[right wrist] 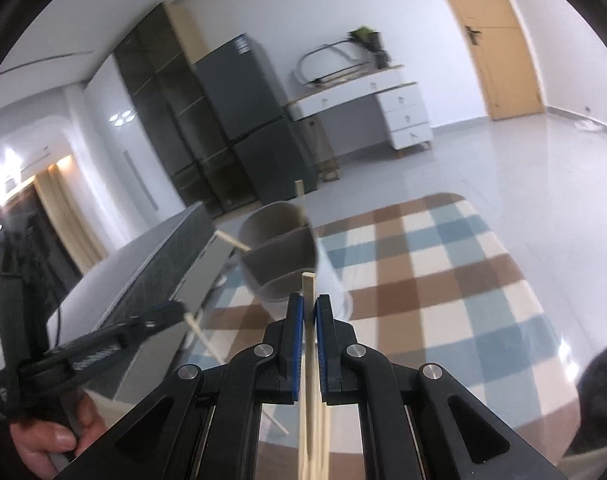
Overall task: Organize utensils
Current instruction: 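Carry both held chopsticks over the holder and lower them in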
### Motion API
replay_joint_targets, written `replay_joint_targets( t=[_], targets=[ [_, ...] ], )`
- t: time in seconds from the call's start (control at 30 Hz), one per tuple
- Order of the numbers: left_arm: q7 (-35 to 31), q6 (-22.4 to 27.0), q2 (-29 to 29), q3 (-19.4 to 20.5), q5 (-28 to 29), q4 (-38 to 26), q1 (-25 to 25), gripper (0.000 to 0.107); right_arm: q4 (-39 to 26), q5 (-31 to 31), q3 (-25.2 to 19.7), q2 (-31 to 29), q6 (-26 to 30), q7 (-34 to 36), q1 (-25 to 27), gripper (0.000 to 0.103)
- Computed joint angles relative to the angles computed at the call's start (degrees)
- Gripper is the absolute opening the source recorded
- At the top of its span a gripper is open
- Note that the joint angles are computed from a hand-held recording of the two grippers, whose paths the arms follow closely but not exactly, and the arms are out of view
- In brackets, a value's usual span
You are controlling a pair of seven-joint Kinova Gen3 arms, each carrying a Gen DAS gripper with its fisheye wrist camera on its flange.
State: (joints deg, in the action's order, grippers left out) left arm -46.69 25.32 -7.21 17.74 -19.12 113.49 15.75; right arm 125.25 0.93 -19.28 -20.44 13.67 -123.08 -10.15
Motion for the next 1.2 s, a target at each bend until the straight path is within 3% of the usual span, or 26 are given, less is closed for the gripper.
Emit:
replay_joint_targets(
  t=[0.17,0.63,1.0,1.13,1.2],
  targets=[
    [-3.6,1.7,-1.0,-1.2,2.7,-1.6,0.9,0.002,-0.4,0.6,-1.1,-0.6,0.8,-1.0,1.6,0.006],
    [-15.8,5.9,-1.1,-5.2,13.1,-8.5,0.0,0.002,-3.0,-1.3,2.4,-0.8,-1.5,2.1,-1.9,0.006],
    [-24.6,5.5,2.0,-8.8,20.6,-15.4,-1.7,0.002,-16.1,1.0,5.2,6.3,-0.6,9.7,-4.5,0.006],
    [-28.5,5.5,4.0,-10.3,24.6,-17.9,-2.5,0.002,-22.8,5.6,0.9,10.4,3.1,6.5,-0.4,0.006],
    [-30.7,5.7,4.8,-11.0,27.1,-19.0,-3.0,0.002,-26.7,6.5,1.8,13.2,5.1,5.4,-1.5,0.006]
  ],
)
